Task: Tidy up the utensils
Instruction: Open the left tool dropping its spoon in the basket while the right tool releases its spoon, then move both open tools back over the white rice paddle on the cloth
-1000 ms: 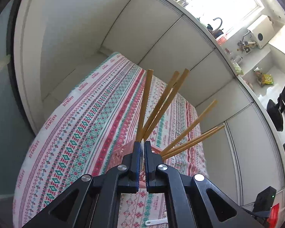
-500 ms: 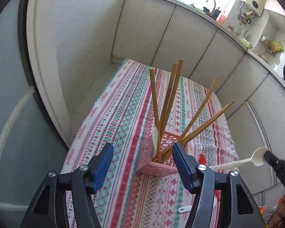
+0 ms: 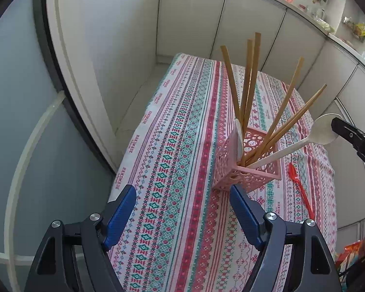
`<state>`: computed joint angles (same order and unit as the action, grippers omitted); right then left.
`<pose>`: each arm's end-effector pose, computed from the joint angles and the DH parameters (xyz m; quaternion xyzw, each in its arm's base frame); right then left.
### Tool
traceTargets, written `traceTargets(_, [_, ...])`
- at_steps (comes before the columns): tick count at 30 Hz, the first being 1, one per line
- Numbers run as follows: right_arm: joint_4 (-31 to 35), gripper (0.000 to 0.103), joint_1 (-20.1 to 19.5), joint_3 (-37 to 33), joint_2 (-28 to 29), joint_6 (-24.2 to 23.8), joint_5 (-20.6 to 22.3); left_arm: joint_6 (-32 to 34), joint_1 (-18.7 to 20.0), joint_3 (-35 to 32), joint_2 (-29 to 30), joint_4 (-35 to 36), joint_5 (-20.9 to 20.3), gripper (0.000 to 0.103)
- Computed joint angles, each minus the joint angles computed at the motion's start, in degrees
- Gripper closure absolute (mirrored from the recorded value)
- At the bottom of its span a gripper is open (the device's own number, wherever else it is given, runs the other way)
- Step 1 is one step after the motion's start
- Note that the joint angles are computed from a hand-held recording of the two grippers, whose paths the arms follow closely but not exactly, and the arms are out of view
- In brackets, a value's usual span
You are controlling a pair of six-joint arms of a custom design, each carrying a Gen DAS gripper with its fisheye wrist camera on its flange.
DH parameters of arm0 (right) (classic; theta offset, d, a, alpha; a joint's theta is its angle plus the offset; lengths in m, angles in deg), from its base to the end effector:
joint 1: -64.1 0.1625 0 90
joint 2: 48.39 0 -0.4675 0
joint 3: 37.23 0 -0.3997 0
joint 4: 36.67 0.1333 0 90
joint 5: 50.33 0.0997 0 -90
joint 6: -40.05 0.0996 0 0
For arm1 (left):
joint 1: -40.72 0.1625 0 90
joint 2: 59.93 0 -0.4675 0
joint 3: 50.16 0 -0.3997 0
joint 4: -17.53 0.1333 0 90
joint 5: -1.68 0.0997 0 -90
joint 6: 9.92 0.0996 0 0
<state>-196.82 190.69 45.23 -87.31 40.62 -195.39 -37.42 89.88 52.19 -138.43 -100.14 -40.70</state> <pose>0.4994 -0.5860 0.1745 0.1657 -0.8536 0.3368 0.3613 -0.2115 -0.5610 0.3987 0.0928 0.9098 -0.2518 0.3167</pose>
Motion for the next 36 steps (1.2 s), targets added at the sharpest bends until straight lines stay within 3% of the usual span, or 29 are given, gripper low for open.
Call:
traceTargets(2, [0.33,0.100,-0.55,-0.06,0.30,0.20,2.00,0.37,0.30,-0.14,0.26,0.04,-0.78,0.023])
traceTargets(5, [0.68,0.096,-2.62,1.73,-1.99,4.15,12.29,1.14,0.25,-0.26,0.72,0.16,-1.45,0.023])
traceTargets(7, [2.17,0.094,-3.65,2.50,-3.44,7.98,16.15,1.42,0.09,-0.32,1.02,0.40,-1.75,0.022])
traceTargets(10, [1.39,0.090,-3.94,3.83,-4.90,9.43,17.63,2.18,-0.27,-0.10,1.26,0.52,-2.26,0.022])
traceTargets(13, [0.52,0.078,-4.05,6.55,-7.53,10.96,19.33,2.84,-0.61,0.34,1.43,0.35,-3.71,0.021])
traceTargets(15, [0.35,0.067,-4.06,8.67,-9.45,11.85,19.02,3.58,-0.76,0.49,1.69,0.45,-5.05,0.021])
traceTargets(18, [1.64,0.062,-4.31,11.75,-12.49,13.85,16.42,4.81,-1.34,1.11,2.14,0.51,-6.36,0.021])
traceTargets(23, [9.71,0.057,-5.61,17.21,-18.91,21.46,13.20,7.39,-2.55,2.32,3.52,1.11,-8.66,0.020])
traceTargets(29, [17.96,0.054,-8.40,23.00,-25.45,29.35,12.92,10.36,-3.83,3.34,6.68,2.70,-11.60,0.020])
traceTargets(36, [25.14,0.053,-11.88,26.25,-29.10,33.60,13.30,15.37,-5.24,4.25,11.70,2.46,-13.69,0.020])
